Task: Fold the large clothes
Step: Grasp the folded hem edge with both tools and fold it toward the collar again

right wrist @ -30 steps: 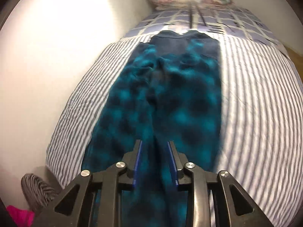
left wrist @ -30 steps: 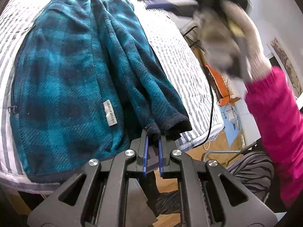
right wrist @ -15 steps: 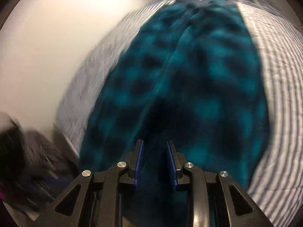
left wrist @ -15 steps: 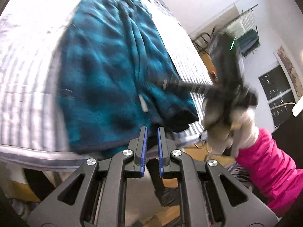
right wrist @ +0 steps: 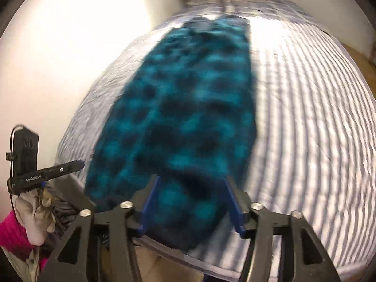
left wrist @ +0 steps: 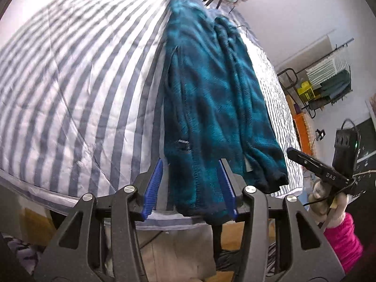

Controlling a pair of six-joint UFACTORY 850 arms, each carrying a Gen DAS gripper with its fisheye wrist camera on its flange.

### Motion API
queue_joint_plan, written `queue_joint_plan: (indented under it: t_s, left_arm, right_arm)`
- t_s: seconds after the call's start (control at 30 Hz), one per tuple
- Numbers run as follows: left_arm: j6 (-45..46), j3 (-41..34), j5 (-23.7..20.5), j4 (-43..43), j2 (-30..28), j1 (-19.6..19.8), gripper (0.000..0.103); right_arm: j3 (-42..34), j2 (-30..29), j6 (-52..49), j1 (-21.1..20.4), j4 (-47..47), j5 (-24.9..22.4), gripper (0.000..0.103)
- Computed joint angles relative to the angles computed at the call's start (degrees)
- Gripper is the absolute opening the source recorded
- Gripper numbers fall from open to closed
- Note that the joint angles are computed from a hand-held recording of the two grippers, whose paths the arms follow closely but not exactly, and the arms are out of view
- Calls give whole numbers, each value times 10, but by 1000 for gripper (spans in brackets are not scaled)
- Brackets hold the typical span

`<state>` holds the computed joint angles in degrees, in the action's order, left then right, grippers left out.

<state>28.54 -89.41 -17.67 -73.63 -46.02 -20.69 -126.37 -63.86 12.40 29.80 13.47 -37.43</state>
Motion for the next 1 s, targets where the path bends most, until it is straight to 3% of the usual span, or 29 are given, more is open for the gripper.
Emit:
queue_joint_plan:
  t_s: [0.1,0.23,0.4,0.47,0.5,0.63,0.8,0.9,0.97,1.0]
  left_arm:
    - [15,-4,-25,-30,-14,3,49]
    - [45,-12,-61,-78,-35,3,49]
    - [41,-25,-61,-51,-42,-8,47]
    - [10,-37,-54,-2,-46,-14,37]
    - [3,-39,-47,14,-45,-16,30]
    - [60,-21,-35,-34,-25,-18,15]
    - [168,14,-22,-143,6,-15,14]
    - [94,-2,-32,-80,-16,-17,16]
    - [68,-4,-42,-72,-26,-15,26]
    - [72,-4,-49,-87,-30,-13,34]
  right_arm:
    - [22,2,2,-9,22,-10,66]
    - [29,-17,-87,-19,146,-30,65]
    - [29,-31,-167,-26,246,-46,58]
    - [20,-39,-176,-26,262,-52,48]
    - [15,-42,-182,-27,271,-57,37]
    - [37,-19,-191,-19,272,-39,14]
    - [98,22,-234,-25,320,-11,11]
    - [78,-2,-200,-27,290,-35,11]
    - [59,-13,-194,-24,271,-39,20]
    - [49,-17,-189,-24,266,-44,30]
